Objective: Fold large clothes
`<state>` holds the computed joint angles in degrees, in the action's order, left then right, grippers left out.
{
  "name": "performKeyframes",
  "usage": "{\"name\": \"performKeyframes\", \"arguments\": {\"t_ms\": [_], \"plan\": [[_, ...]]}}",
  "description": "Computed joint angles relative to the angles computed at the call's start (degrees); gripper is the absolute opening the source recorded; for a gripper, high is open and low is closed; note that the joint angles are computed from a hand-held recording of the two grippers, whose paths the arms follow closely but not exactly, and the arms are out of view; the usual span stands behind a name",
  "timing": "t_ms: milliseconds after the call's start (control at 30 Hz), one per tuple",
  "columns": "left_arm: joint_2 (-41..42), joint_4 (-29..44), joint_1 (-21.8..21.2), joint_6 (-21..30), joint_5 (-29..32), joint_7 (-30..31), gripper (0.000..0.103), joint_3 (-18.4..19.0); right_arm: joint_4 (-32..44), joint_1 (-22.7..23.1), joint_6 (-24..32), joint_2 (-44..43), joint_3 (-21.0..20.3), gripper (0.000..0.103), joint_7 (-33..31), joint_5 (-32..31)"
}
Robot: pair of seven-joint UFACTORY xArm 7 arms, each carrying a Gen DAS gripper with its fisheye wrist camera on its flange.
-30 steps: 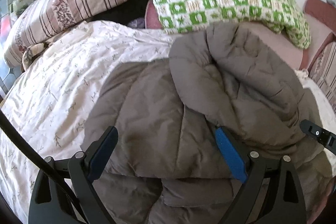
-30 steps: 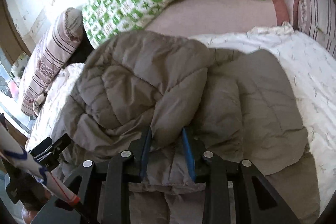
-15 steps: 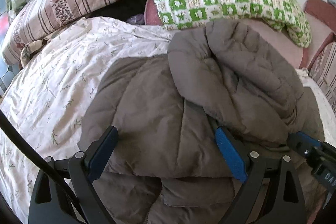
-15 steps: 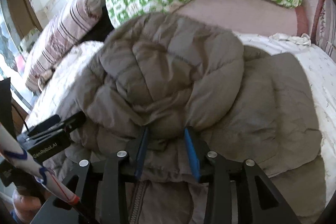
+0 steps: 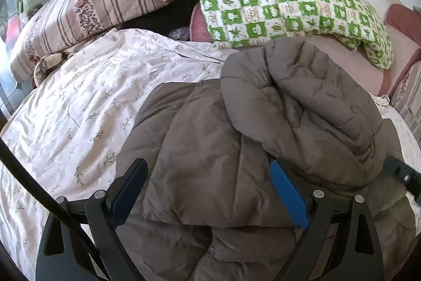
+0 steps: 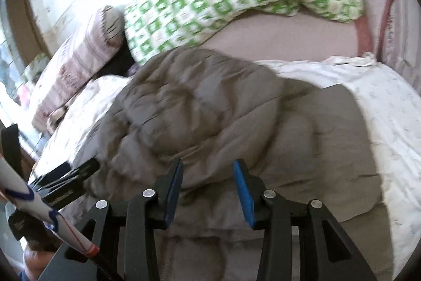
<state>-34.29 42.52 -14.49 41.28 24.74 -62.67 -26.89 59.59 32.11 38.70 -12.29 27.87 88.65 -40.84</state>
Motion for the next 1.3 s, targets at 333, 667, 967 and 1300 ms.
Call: {"name": "performKeyframes", "arguments": {"t_ms": [333,667,967,1300], "plan": [[1.6,-0.4,-0.9,1.5,-2.0,0.1,0.094,1.8,-2.7,-0.9,0.0,0.5,-1.4,0.044,-2.1,8.3],[-0.8,-0.5,0.6,1.8,0.5,-2.4,0.093,0.1,-0.7,-0.5,6.9,-1.2,-0.2,0.044,1.3,3.4],[1.0,-0.9,-0.1,2.0,-2.1,-1.5,0.094,1.9,-3.0,-1.2,5.2,-1.1,-1.6,0.045,-1.2,9.5],[-1.3,-0.1,1.1,1.7,1.6,-3.1,0.094,-0.8,-4.1,-2.1,7.9,-4.7,-1.0,0.045,2.9,8.8]]}}
